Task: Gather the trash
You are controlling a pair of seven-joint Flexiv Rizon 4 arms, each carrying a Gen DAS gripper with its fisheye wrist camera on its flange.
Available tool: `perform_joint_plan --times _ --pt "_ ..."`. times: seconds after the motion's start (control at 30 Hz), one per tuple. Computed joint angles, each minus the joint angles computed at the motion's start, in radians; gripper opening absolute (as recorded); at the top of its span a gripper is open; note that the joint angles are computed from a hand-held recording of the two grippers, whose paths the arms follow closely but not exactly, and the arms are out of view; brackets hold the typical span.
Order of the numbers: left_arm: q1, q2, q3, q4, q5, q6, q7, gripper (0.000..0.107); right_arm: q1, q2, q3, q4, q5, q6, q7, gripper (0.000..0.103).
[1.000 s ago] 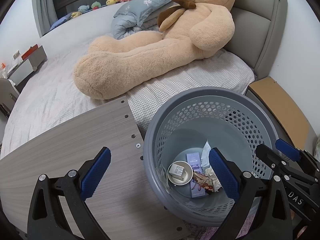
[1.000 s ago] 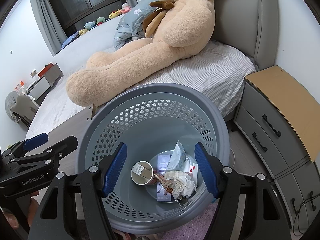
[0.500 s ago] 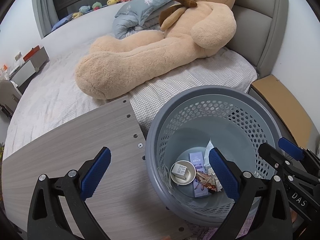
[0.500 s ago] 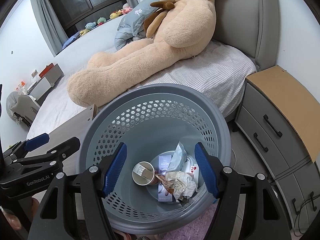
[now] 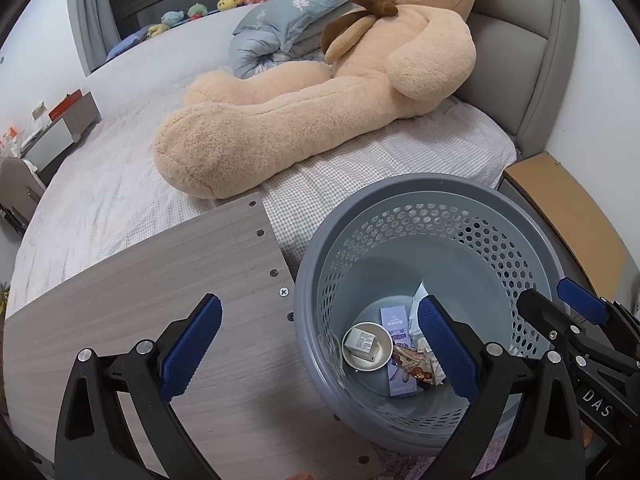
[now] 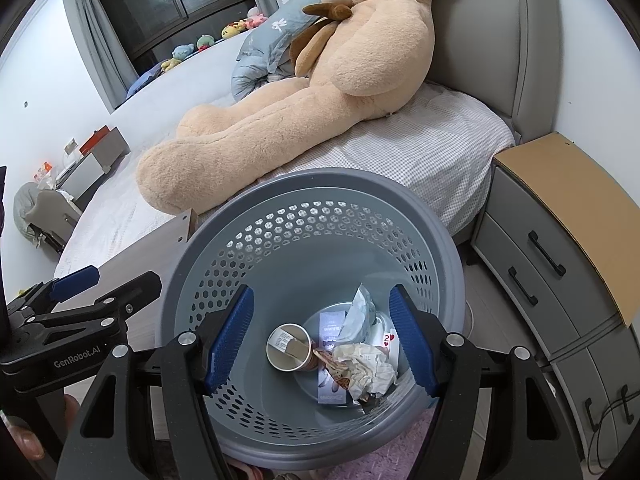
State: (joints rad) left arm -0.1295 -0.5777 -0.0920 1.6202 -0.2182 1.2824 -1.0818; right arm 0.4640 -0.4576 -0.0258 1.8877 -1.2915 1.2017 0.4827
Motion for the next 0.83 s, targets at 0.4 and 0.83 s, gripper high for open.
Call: perform_joint_plan --times 0.4,0.83 --pt "0.001 0.003 -0.001 0.007 0.002 0.008 -0.001 0.097 -0.001 0.000 0.000 0.000 -0.003 0.001 0.002 0.067" --pt "0.004 0.004 -0.004 0.010 -0.006 0.009 0.001 0.097 -0.001 -0.001 0.001 0.000 -0.002 0.001 0.001 0.067"
